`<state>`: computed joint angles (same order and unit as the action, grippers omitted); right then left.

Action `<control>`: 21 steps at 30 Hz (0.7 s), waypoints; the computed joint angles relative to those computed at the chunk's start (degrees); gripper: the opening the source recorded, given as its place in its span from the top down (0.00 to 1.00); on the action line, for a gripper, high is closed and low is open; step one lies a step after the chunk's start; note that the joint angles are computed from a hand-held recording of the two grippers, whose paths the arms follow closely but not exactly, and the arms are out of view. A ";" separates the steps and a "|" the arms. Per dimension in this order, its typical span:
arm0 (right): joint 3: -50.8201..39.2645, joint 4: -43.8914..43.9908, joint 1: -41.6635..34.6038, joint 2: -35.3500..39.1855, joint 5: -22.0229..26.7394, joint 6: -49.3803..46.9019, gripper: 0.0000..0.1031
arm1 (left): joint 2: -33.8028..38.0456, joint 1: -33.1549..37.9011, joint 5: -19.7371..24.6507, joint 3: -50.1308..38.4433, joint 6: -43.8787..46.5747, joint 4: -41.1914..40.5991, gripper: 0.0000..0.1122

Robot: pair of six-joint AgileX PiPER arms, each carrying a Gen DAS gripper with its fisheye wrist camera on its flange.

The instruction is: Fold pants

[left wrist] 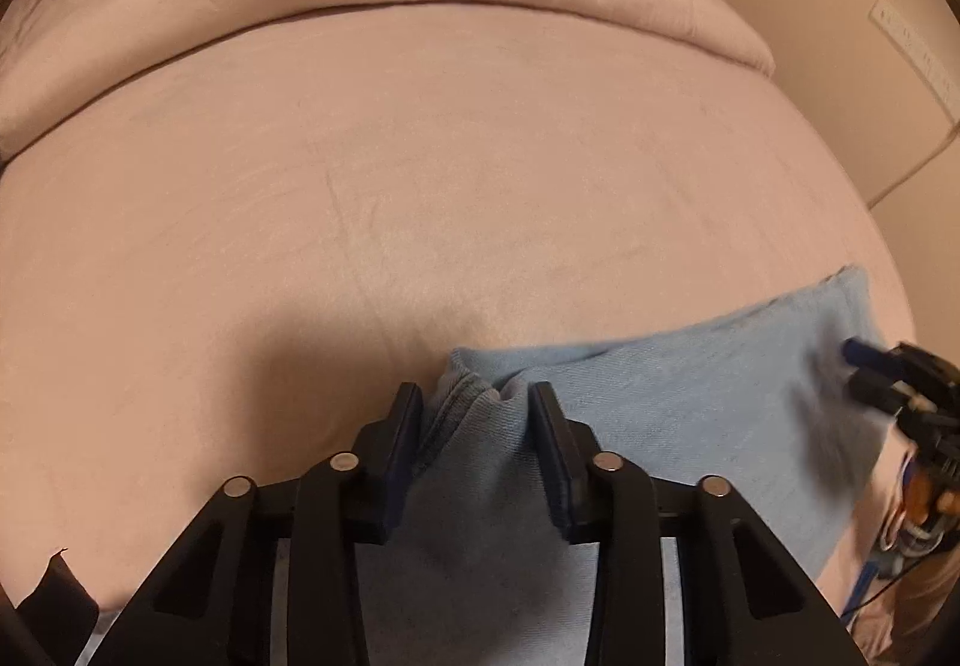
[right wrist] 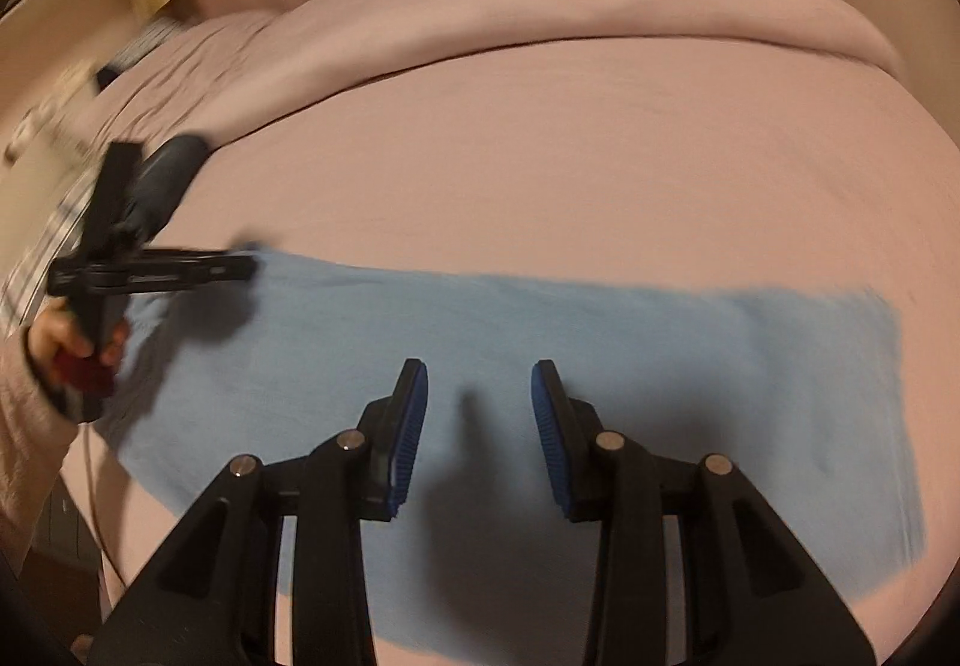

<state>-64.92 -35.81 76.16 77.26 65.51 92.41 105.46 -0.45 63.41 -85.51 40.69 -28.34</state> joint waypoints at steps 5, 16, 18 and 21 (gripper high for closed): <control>-10.33 13.86 -13.60 9.90 -19.89 -25.99 0.64 | 2.10 4.44 1.12 -3.36 1.27 -5.77 0.82; -38.68 56.41 -31.27 34.88 -13.78 -65.10 0.64 | -7.33 19.48 1.62 3.20 12.76 -6.29 0.82; -39.05 60.22 -32.97 35.76 -11.45 -66.51 0.64 | -8.15 22.17 1.78 4.80 14.88 -4.92 0.82; -39.49 64.15 -33.84 37.07 -8.42 -66.76 0.64 | -8.19 23.17 0.35 6.18 15.62 -2.47 0.82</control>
